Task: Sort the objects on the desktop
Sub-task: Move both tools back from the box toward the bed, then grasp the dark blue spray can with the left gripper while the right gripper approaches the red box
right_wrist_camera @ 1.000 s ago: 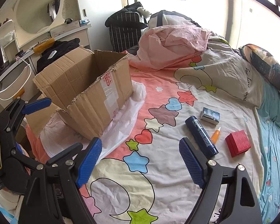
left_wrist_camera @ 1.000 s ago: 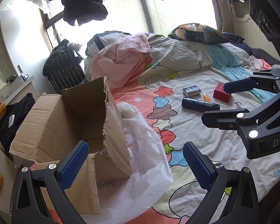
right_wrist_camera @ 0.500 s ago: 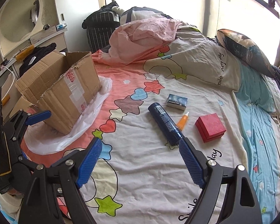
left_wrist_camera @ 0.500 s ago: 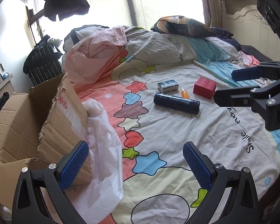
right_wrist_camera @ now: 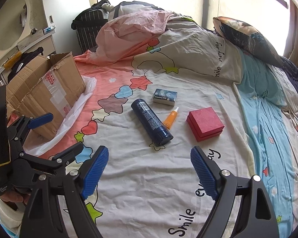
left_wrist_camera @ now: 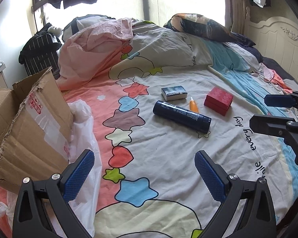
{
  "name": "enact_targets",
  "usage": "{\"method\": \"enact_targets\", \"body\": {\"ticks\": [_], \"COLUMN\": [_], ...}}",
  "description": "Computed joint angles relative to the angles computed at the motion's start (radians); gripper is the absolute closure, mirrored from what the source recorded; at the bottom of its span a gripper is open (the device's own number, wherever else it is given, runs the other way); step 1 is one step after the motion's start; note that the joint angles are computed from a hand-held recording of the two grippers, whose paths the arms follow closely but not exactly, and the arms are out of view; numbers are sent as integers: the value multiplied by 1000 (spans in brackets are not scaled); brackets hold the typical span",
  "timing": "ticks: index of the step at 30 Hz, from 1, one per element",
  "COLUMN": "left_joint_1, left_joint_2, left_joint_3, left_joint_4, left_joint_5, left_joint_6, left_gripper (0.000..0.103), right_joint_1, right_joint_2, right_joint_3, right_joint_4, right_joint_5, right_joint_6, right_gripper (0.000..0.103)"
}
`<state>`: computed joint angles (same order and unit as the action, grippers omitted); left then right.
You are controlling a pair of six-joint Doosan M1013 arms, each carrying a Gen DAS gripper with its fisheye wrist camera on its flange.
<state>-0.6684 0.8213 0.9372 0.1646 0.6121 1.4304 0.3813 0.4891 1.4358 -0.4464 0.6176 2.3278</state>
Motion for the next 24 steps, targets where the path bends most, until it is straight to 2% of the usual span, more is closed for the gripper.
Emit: {"method": "enact_targets", "body": {"ticks": [8, 17, 24], "left_joint_1": [-12, -18, -18], "left_joint_2": [61, 172, 290], "left_joint_3": [-104, -304, -515], "left_joint_4": [-46, -81, -142], "left_joint_5": [57, 193, 334], "left_joint_6": [30, -40, -94], "left_gripper": [0, 0, 0], "right_joint_1": [-29, -62, -88], "right_joint_2": [5, 26, 45], "right_joint_3": [9, 6, 0], "right_joint_4": [15, 52, 45], "right_joint_5": [-3, -2, 9], "right_joint_6": [-4, -54, -51], "right_gripper": [21, 21, 21]}}
